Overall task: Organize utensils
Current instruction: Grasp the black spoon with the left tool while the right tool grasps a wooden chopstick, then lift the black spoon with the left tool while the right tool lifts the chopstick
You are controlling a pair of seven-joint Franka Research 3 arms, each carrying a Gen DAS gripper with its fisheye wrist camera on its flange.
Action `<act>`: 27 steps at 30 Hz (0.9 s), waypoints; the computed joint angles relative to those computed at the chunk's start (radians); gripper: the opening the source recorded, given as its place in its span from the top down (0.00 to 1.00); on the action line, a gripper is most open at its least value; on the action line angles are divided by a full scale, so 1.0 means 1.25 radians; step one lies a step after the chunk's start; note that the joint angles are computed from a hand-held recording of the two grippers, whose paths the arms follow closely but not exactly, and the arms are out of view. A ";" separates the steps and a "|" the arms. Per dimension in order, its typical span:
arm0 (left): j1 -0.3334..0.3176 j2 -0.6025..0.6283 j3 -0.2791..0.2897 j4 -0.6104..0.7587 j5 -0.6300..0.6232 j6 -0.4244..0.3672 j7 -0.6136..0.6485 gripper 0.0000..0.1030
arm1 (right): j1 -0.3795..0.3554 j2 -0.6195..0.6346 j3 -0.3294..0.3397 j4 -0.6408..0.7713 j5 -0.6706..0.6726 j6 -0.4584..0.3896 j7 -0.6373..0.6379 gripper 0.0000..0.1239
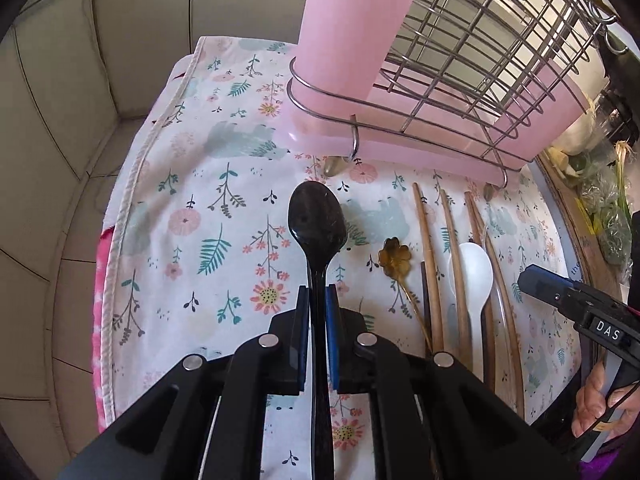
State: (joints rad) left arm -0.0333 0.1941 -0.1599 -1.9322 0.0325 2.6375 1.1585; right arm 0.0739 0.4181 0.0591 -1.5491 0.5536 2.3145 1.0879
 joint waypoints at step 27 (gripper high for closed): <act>0.023 0.132 -0.018 0.224 -0.068 -0.239 0.091 0.85 | 0.011 0.166 -0.028 0.286 -0.173 -0.219 0.149 0.91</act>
State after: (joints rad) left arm -0.0042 0.3595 -0.1824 -1.6521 -0.0529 2.3389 1.2722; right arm 0.0876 0.6253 0.0237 -1.1915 0.3378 2.0408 1.2742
